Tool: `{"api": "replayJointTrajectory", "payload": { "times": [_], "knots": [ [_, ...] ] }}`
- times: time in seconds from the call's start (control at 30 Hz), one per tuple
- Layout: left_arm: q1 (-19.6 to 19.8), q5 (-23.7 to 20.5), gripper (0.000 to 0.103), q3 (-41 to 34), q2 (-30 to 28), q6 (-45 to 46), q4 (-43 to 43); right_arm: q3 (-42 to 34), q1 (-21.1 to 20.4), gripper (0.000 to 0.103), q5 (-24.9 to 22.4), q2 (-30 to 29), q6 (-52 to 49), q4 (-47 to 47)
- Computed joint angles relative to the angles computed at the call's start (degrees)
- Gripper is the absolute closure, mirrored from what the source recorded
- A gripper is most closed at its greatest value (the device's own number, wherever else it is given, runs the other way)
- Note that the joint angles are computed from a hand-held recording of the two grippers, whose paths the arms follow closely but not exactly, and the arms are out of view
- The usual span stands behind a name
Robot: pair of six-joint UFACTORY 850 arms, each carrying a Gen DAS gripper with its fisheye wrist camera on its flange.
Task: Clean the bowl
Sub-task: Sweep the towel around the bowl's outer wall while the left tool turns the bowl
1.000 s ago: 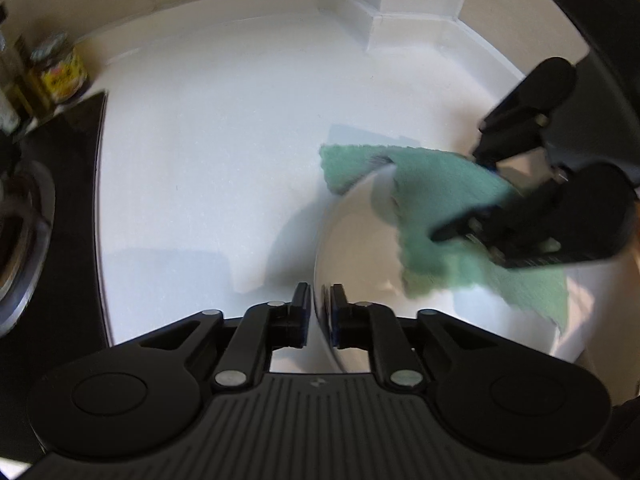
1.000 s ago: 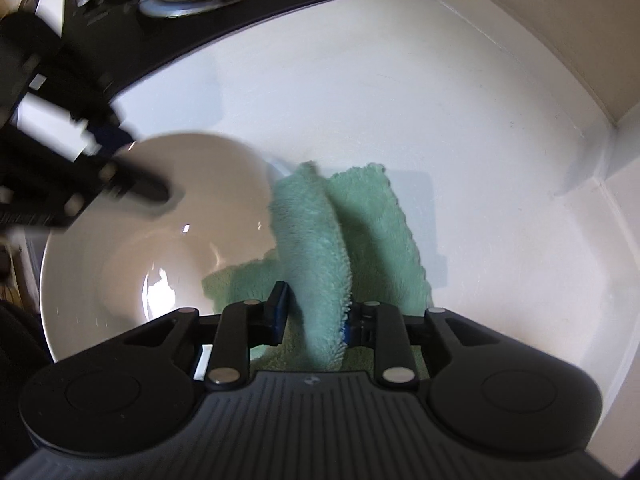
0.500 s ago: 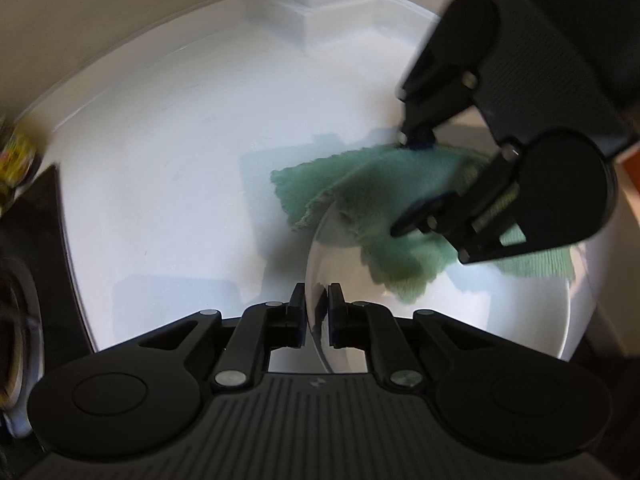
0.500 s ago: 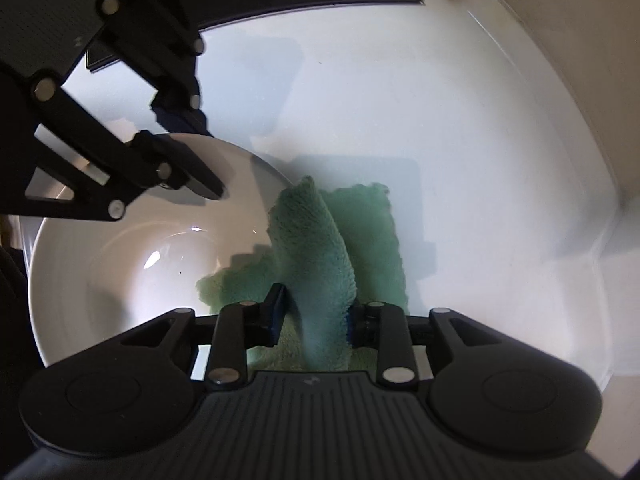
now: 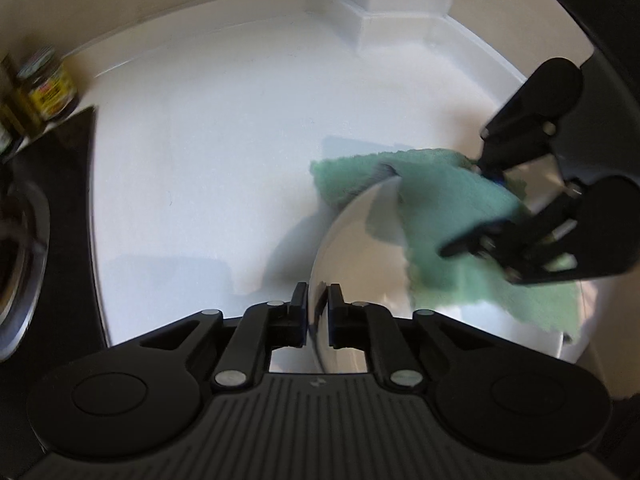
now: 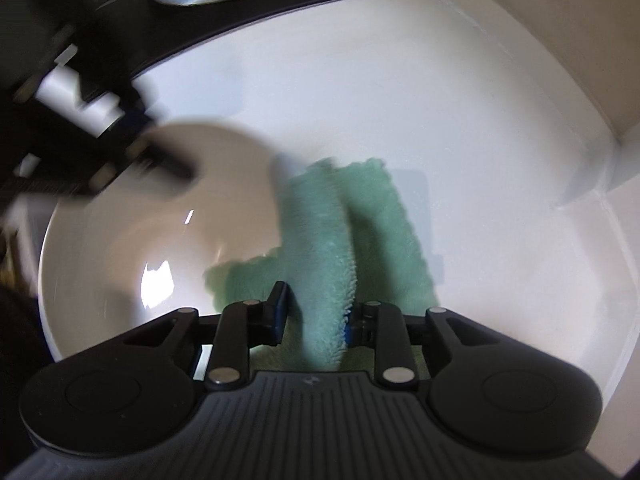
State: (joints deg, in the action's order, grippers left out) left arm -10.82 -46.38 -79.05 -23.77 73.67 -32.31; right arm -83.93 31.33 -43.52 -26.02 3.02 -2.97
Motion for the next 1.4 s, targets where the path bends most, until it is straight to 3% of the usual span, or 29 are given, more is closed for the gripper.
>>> {"api": "replayJointTrajectory", "payload": {
  "times": [0.1, 0.37, 0.53, 0.73, 0.77, 0.87, 1.03, 1.27, 1.4],
  "knots": [
    [-0.78, 0.13, 0.095, 0.05, 0.03, 3.61, 1.16, -0.92, -1.34, 0.082, -2.89, -0.23, -5.98, 5.00],
    [-2.34, 1.57, 0.094, 0.34, 0.17, 4.90, 2.22, -6.96, 0.47, 0.080, -3.52, -4.31, -0.63, -6.30],
    [-1.01, 1.52, 0.088, 0.77, 0.24, -3.63, 0.55, -5.28, -0.87, 0.082, -0.84, -3.36, -0.29, -2.42],
    [0.44, 1.14, 0.089, 2.46, 0.80, -4.09, -3.11, -1.16, -1.21, 0.082, 3.10, -1.08, 6.08, -1.99],
    [0.50, 0.99, 0.094, 2.24, 0.61, -3.69, -3.35, -1.02, -0.89, 0.082, 2.86, -1.02, 6.90, -3.03],
    [0.71, 1.07, 0.095, 2.29, 1.02, -0.66, -2.53, -0.87, -0.02, 0.082, 0.99, -0.46, 4.75, -3.63],
    [-0.77, -0.56, 0.096, -0.29, -0.22, 3.89, 0.06, -3.27, -2.07, 0.082, -5.46, -1.48, -8.49, 5.37],
    [-1.48, -1.83, 0.095, -2.12, -1.19, 5.51, 1.75, -6.94, -0.25, 0.078, -4.82, -4.17, -4.64, -4.08],
    [-0.71, -1.81, 0.090, -1.69, -0.99, 1.55, 0.33, -6.45, -0.69, 0.079, -3.47, -3.89, -4.45, -2.60]
  ]
}}
